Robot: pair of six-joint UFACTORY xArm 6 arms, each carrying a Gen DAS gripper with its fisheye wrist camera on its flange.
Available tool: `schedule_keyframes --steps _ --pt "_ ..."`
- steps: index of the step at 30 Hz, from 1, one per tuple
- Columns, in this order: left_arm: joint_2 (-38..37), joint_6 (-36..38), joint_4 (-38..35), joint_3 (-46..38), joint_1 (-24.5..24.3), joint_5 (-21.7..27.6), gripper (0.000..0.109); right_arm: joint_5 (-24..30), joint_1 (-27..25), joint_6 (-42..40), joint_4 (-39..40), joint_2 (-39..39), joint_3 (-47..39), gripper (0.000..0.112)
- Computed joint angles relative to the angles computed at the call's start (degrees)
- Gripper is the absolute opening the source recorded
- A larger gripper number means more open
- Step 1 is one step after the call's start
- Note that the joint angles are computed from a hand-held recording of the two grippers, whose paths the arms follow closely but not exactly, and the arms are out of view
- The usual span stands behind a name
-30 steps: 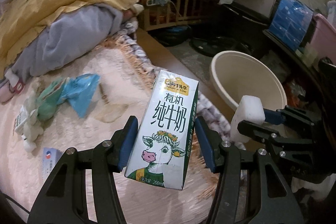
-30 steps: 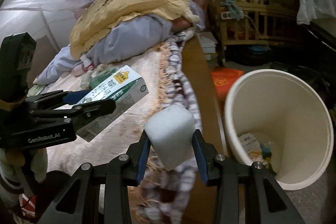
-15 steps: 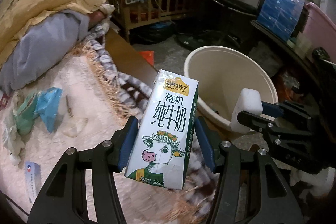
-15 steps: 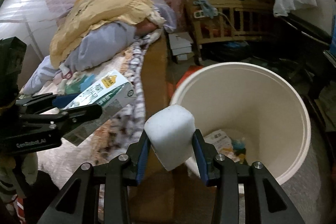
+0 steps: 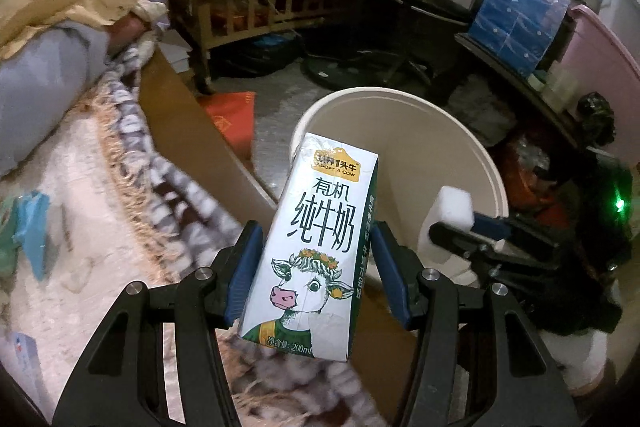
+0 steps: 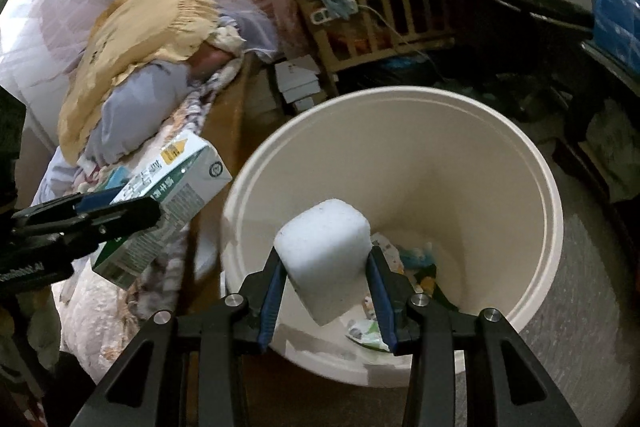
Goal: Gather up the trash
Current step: 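Carry the foam block and milk carton toward the white bucket, then open both tools over the bucket to drop foam block and carton, then move both open tools back over the trash on the bed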
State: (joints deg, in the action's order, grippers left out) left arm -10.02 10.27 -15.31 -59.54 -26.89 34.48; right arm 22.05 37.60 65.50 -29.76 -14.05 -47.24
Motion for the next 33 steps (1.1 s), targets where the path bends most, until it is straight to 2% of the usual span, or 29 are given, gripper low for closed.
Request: schedule_keyframes --steps 4,6,11,14,17,21,33 --pt "3.1 1.4 -3.7 -3.0 -0.8 0.7 0.055 -0.1 -0.9 0.1 0.8 0.0 0.8 0.039" --pt "4.4 2.1 -6.1 -4.3 -1.0 1.4 0.055 0.1 -1.2 0.6 0.6 -0.2 1.0 0.046" --pt "6.2 4.4 -12.3 -6.4 -1.0 2.8 0.056 0.6 -1.7 1.7 0.5 -0.6 1.2 0.049" --pt "5.9 5.3 -13.4 -6.3 -1.0 2.8 0.059 1.0 -1.5 2.3 0.2 -0.6 1.1 0.063" --pt "5.4 5.8 -14.2 -6.0 -0.4 3.2 0.060 0.5 -1.5 2.9 0.1 -0.7 1.4 0.065" --pt "3.5 4.8 -12.2 -4.5 0.3 2.8 0.060 0.2 -1.4 3.6 -0.6 -1.0 1.7 0.065" --pt "-5.9 -0.9 3.7 4.8 3.5 -2.3 0.060 1.1 1.1 4.0 -1.5 0.5 -0.5 0.065"
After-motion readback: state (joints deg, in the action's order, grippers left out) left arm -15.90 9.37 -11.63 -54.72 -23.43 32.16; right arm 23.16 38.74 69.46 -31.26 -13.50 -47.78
